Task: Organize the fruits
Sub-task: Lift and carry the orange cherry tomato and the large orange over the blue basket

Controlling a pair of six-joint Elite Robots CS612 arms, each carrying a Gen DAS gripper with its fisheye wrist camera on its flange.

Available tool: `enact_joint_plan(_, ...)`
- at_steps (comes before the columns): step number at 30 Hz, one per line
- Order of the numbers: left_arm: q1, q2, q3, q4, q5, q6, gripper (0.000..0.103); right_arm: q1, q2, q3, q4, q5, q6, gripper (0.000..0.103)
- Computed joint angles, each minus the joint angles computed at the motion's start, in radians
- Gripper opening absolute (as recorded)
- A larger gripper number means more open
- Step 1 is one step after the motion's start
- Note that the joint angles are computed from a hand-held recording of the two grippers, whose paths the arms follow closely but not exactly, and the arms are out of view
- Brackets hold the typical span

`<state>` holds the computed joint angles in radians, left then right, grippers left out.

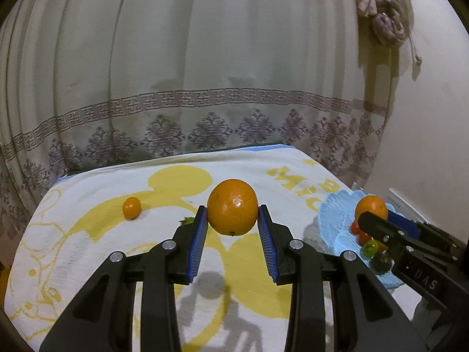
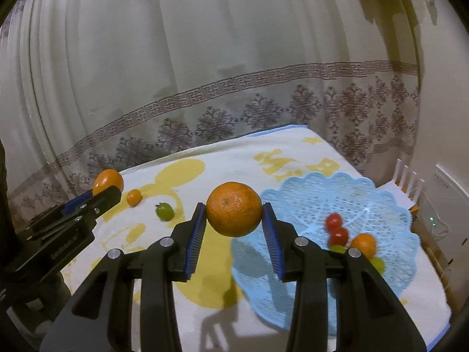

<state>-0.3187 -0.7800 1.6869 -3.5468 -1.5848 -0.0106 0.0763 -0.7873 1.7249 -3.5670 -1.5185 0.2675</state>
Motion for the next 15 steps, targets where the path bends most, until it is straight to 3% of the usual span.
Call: enact_joint_plan(15,-0.05,-0.003,0.015,0.033,-0.016,0.053,0.035,-0.043,-0.023,0.08,-0.056,-0.014,0.009,0.04)
